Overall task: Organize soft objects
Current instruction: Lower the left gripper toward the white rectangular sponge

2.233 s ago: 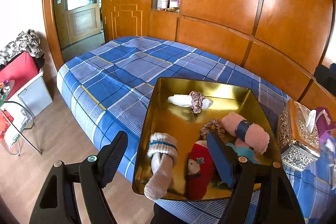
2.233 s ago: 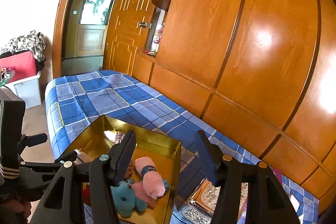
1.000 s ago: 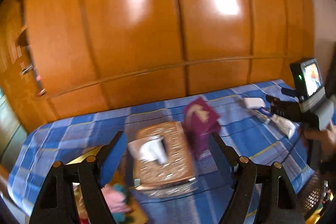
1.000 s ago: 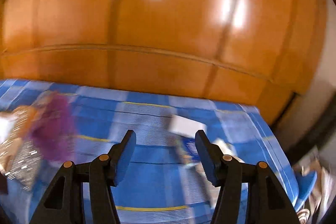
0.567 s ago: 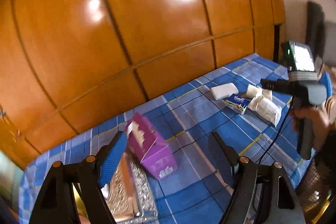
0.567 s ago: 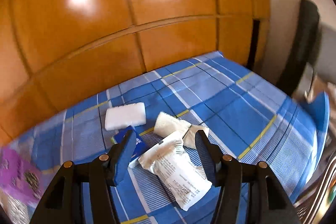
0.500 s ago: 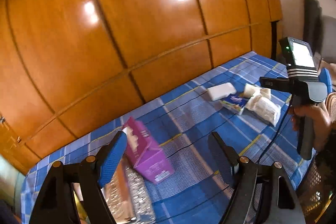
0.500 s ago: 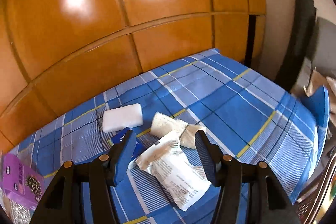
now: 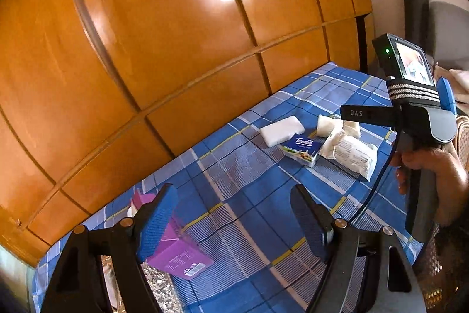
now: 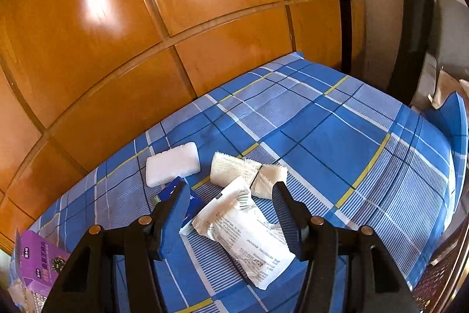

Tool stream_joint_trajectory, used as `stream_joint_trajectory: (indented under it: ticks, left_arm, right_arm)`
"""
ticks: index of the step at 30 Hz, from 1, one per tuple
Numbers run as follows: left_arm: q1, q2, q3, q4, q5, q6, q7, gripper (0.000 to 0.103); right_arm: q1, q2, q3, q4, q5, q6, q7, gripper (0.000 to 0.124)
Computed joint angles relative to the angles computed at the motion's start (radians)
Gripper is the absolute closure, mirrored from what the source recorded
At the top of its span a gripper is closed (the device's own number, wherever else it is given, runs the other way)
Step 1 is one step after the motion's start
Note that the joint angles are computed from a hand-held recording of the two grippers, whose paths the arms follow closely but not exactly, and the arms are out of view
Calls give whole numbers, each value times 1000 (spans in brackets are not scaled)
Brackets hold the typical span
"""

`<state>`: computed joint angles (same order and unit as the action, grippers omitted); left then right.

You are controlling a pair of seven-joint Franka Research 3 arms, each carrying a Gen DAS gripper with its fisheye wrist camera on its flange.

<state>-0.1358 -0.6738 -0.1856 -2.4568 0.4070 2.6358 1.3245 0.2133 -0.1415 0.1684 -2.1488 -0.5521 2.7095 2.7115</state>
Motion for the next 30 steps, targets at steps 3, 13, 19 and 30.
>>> stream_joint_trajectory:
  ticks: [3, 13, 19, 30]
  left_arm:
    - [2, 23, -10, 13, 5, 4, -1, 23]
    - [-7, 227, -16, 154, -26, -84, -1, 23]
    - [-3, 447, -20, 334, -21, -150, -1, 23]
    - [-58, 827, -20, 691, 103, -207, 169, 9]
  right_arm:
    - [2, -3, -8, -9, 32, 13, -11, 65]
    - [-28, -34, -15, -62, 126, 57, 26, 65]
    - [-28, -40, -30, -98, 284, 106, -36, 65]
    - [9, -26, -51, -113, 546, 152, -249, 65]
